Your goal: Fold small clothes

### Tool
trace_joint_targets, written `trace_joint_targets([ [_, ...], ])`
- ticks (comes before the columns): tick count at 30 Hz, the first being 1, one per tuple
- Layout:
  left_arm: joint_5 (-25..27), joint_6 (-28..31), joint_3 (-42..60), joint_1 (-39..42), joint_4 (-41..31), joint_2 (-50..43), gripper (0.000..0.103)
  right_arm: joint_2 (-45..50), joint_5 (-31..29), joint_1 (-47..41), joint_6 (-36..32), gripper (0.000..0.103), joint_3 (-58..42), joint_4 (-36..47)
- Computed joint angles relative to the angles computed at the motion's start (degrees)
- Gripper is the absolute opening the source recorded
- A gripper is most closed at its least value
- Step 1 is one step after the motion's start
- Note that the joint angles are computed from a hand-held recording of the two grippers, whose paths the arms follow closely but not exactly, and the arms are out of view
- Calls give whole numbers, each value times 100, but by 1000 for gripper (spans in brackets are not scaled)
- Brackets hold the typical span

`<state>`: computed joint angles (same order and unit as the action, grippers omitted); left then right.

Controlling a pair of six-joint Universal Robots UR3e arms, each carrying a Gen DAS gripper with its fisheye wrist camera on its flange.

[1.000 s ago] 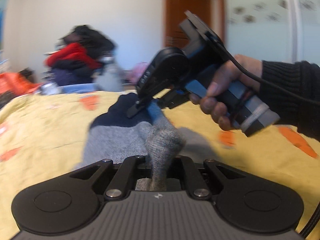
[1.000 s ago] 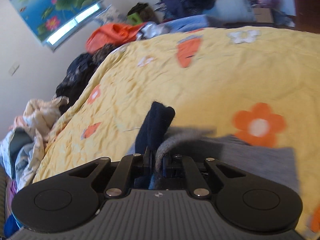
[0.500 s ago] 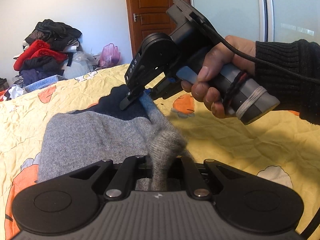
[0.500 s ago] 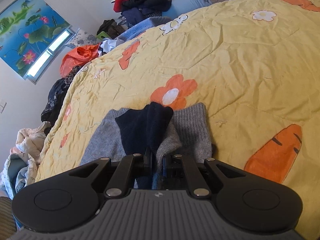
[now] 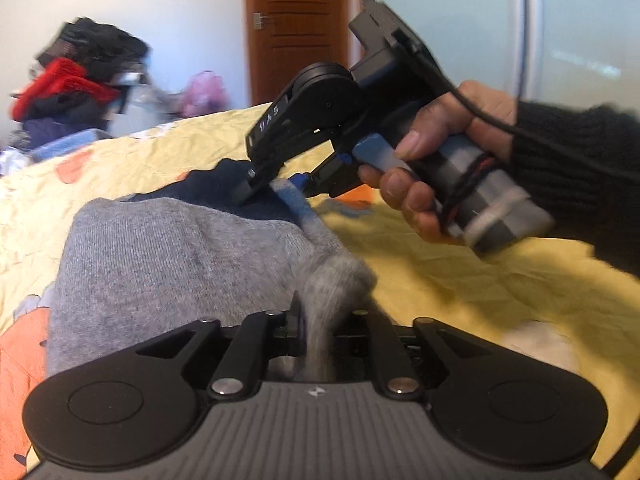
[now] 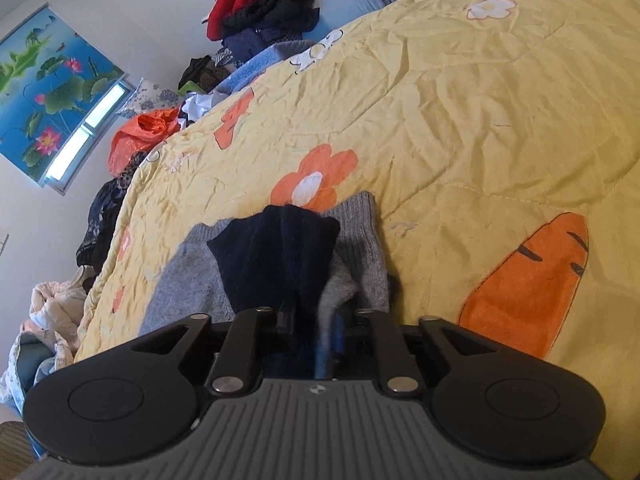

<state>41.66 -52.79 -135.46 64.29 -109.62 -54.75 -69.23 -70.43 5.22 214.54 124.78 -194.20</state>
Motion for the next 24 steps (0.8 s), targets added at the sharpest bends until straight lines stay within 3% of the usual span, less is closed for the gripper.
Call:
trace_joint_targets([
  [2, 434, 573, 981, 339, -814, -981, 34, -284, -67, -23, 122, 50, 226, -167],
  [3, 626, 782, 1518, 511, -1181, -1527, 44, -434, -133, -53, 149, 53, 442, -466],
  [4, 772, 938, 2028, 663, -1507, -2023, 70, -589, -239, -69, 166, 59, 619, -664],
  [5, 846, 1111, 2550, 848, -1892, -2504, 89, -747, -339, -104, 178, 63, 746, -731],
  [6, 747, 1172, 3018, 959, -2186, -2960, 91, -883, -416, -169, 167, 64, 861, -746],
  [9, -29, 247, 3699, 667, -1767, -3606, 92, -964, -481, -327, 62, 64, 906, -562],
  [10, -396, -420, 3601, 470, -1156, -3657, 92, -856, -528, -320, 69, 64, 833, -491],
  [12, -815, -2567, 3594, -221, 563, -4085, 91, -534, -587, -250, 126, 64, 613, -450],
  [14, -711, -4417, 4057, -966, 1738, -4876, 91, -182, -662, -59, 173, 64, 297, -312],
  [17, -431, -6321, 4568, -1772, 2994, -5799, 91, 221, -789, 258, 75, 66, -189, -102],
  [20, -421, -6961, 4931, -2157, 3269, -6287, 90, 391, -929, 494, -75, 76, -600, 120],
  [21, -434, -7048, 4961, -2243, 3303, -6339, 85, 426, -934, 521, -125, 77, -705, 189],
  [22, -387, -7110, 5230, -2383, 3108, -6492, 47, 472, -967, 562, -151, 77, -806, 247],
  [23, -194, -7384, 5477, -2562, 3138, -6647, 35, 545, -1023, 619, -178, 76, -918, 275],
  [24, -113, -7665, 5515, -2707, 3413, -6749, 32, 591, -1088, 662, -252, 74, -984, 284],
])
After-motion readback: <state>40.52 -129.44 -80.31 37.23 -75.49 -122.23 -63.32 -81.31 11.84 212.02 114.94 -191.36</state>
